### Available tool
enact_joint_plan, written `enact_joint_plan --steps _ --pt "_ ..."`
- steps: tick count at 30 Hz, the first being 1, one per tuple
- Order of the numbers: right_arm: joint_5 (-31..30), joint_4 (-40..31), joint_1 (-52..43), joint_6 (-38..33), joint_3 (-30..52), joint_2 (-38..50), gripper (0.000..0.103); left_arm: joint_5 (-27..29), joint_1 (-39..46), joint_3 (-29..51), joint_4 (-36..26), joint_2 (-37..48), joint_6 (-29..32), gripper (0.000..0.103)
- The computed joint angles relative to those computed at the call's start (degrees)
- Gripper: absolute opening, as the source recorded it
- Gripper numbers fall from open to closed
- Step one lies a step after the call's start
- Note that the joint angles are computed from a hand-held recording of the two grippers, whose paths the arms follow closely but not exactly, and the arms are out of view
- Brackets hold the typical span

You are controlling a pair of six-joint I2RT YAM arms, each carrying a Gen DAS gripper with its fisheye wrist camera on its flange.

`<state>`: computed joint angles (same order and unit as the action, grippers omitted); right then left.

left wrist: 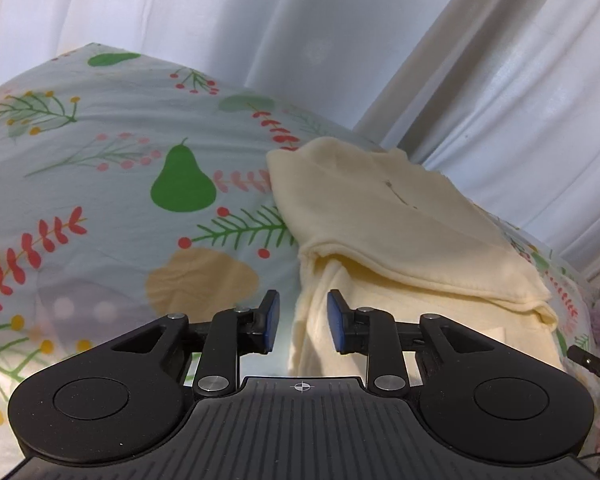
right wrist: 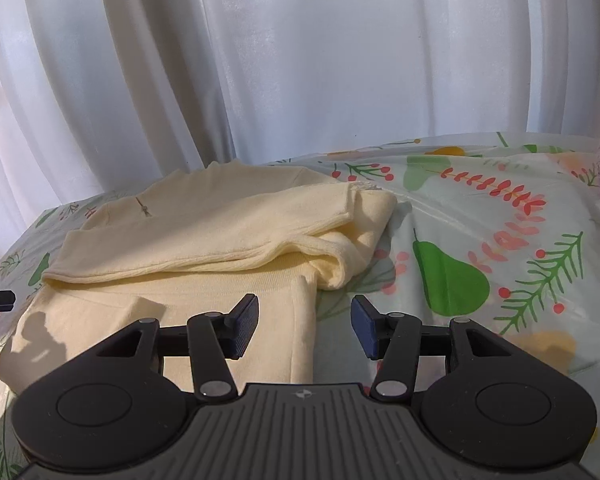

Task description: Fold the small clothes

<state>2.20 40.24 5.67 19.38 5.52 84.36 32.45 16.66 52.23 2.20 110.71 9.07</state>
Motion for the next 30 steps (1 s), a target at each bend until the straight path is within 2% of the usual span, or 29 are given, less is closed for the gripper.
enact_joint_plan --steps 3,8,9,10,13,15,19,22,26,27,30 --pt "0.4 0.0 1.8 -2.1 1.9 4.7 0.051 -1.7 -2.5 0.2 -0.3 1.3 2.6 0.039" --pt "1.0 0.4 4.2 -2.0 4.7 9.1 0.050 -2.2 -5.2 1.7 0.6 3.8 1.8 0.037" --pt "1.2 0.2 4.5 -2.0 5.2 9.5 0.048 -2.5 -5.7 1.7 1.0 3.9 2.3 0.036" --pt "1.5 -0.1 4.8 -2.2 5.9 10.2 0.046 -3.0 -6.2 1.3 1.7 3.7 3.0 0.030" --pt "3.0 -0.4 6.0 -2.6 7.1 11.6 0.028 -5.8 -7.5 -0.3 4.4 2.9 4.1 0.017" --pt "5.1 0.0 7.5 -2.9 7.1 11.8 0.009 -4.9 -7.5 -0.8 4.9 2.5 5.5 0.013" --pt "6.1 2.5 9.1 -4.0 5.9 11.4 0.009 -3.6 -7.6 0.0 3.4 3.1 7.9 0.013" --pt "6.1 -0.6 8.8 -4.5 7.7 12.0 0.011 -5.0 -8.3 1.3 3.0 4.6 7.1 0.020" --pt "5.5 -1.2 8.2 -5.0 8.8 13.3 0.011 -5.7 -9.1 1.0 4.3 4.7 7.4 0.019" --pt "6.6 -1.3 8.9 -5.2 8.9 13.3 0.009 -6.6 -9.5 0.5 5.0 4.6 8.1 0.011" --pt "13.3 -3.9 12.5 -5.5 9.0 10.5 0.007 -8.2 -9.9 -3.0 9.0 1.4 9.0 0.010"
